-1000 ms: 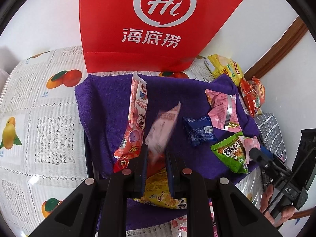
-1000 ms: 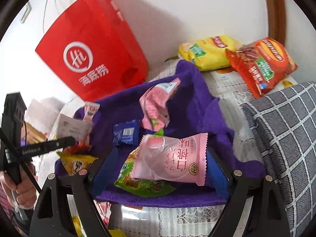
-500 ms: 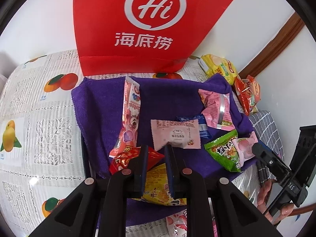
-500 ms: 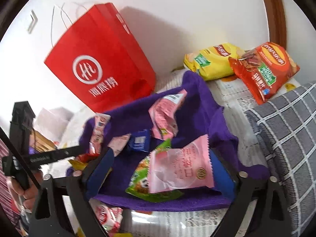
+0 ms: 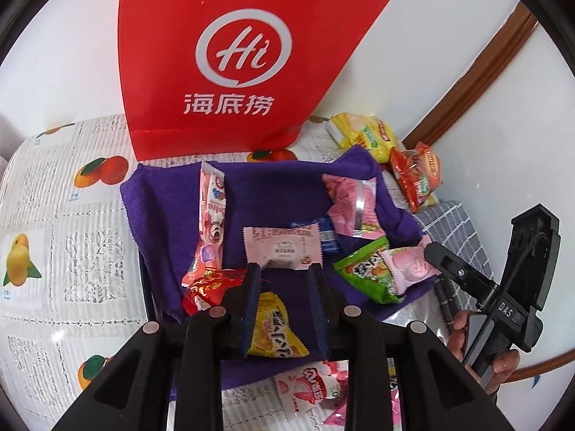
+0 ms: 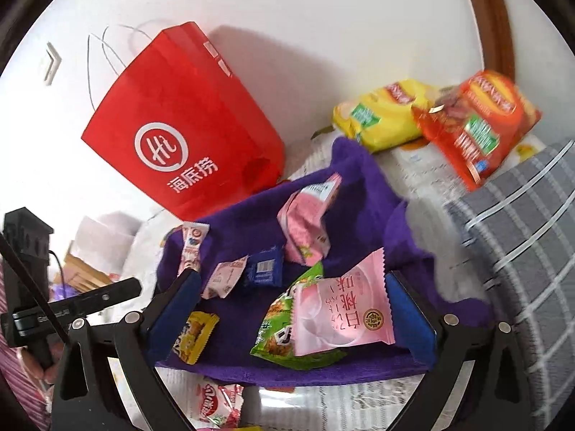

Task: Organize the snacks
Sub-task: 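Lower the peach candy onto the towel and open the right tool while the left tool releases the wrapper, then move the right tool to the large pink snack bag and grasp it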

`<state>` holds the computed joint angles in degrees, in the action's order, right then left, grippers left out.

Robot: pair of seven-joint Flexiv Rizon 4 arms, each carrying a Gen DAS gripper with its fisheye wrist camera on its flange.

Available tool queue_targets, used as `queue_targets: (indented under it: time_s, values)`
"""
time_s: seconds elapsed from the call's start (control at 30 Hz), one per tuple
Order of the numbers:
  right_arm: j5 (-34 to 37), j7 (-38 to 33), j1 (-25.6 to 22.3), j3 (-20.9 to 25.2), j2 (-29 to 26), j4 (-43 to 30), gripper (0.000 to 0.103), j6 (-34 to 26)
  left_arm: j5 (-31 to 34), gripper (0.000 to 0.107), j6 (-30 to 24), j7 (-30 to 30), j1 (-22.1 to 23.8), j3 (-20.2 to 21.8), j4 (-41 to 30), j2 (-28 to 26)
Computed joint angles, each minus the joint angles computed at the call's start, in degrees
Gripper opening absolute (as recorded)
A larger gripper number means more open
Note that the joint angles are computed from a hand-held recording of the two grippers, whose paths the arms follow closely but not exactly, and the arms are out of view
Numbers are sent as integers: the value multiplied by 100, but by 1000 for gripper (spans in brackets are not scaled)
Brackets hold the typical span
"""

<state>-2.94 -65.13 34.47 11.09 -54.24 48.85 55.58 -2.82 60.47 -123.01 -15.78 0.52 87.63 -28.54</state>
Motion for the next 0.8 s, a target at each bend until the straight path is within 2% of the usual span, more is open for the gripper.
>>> queue_targets:
  time_s: [0.07,0.23,0.3,0.37,0.6,0.73,0.8]
  values:
    - [-133,4,73,-96,60,20,100,-57,-51,26,79,41,20,-54,42,41]
    - [-504,-287,280,-245,-26,-309,102,-639,-82,26,205,180,-13,-124,84,138]
    - [-498,-361,312,-216,-39,-395,102,-725,-106,26,265,239,-21,-150,102,166]
    - [-472,-380,339,-215,-37,-444,102,-741,-146,31,282,264,-25,-160,125,195]
    - [-394,-224,391,-242,-95,-813,102,-1061,-287,32,515,267,13,-182,355,372]
    - [-446,-89,429,-390,103,-499,102,-886,-376,32,620,302,48,-209,464,443]
    - [-549,28,449,-484,332,-84,102,-602,-395,32,649,309,50,-207,495,470]
